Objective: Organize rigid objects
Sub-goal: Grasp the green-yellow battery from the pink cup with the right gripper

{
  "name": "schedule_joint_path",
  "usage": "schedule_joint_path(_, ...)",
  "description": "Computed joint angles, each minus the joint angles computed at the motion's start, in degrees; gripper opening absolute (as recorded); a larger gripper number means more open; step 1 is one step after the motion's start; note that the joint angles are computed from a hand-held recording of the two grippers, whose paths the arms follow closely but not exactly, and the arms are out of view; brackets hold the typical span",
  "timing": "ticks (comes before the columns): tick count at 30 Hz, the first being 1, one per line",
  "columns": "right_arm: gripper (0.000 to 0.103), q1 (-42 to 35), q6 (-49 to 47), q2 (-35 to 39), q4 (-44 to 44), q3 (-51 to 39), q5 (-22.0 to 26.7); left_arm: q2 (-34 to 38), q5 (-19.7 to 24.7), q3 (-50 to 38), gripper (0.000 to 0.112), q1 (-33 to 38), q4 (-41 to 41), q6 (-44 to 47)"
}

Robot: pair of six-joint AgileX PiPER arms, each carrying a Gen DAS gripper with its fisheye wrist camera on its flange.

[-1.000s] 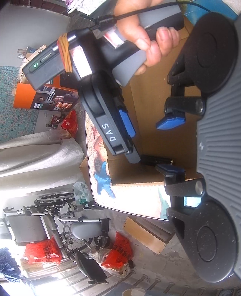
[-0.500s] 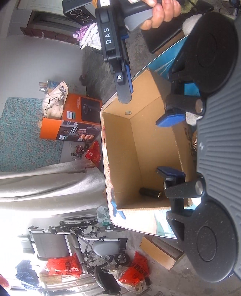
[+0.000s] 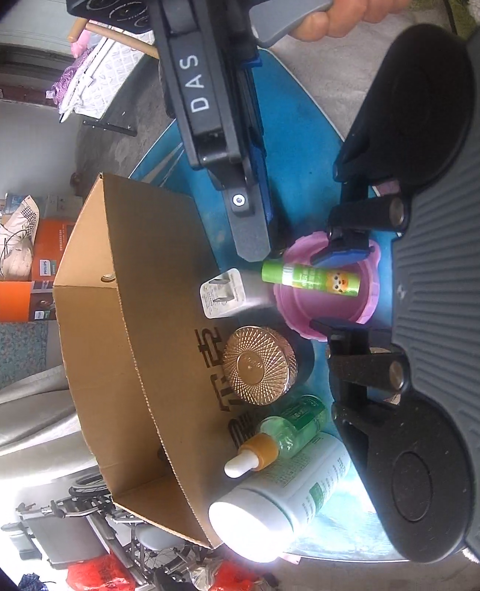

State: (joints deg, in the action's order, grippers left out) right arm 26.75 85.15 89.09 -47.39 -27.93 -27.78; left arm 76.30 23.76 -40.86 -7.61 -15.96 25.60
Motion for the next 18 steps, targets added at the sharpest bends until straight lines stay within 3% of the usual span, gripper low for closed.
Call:
schedule_joint_path(5, 0.036, 3.3, -5.0, 3.6, 6.2, -3.1, 2.3, 1.9, -0.7, -0.3, 0.025, 0.7, -3.9, 4.0)
schedule_joint_path(10, 0.036, 3.5, -4.0, 6.6, 4.8, -6.2, 3.1, 5.2, -1.1, -1.6, 0.023, -0.6, -2.2, 2.2)
schedule_joint_path(18, 0.032, 5.6, -6.0, 7.1, 6.3, -8.2, 5.6, 5.1, -5.5, 0.2, 0.016, -2.8, 0.4, 0.5)
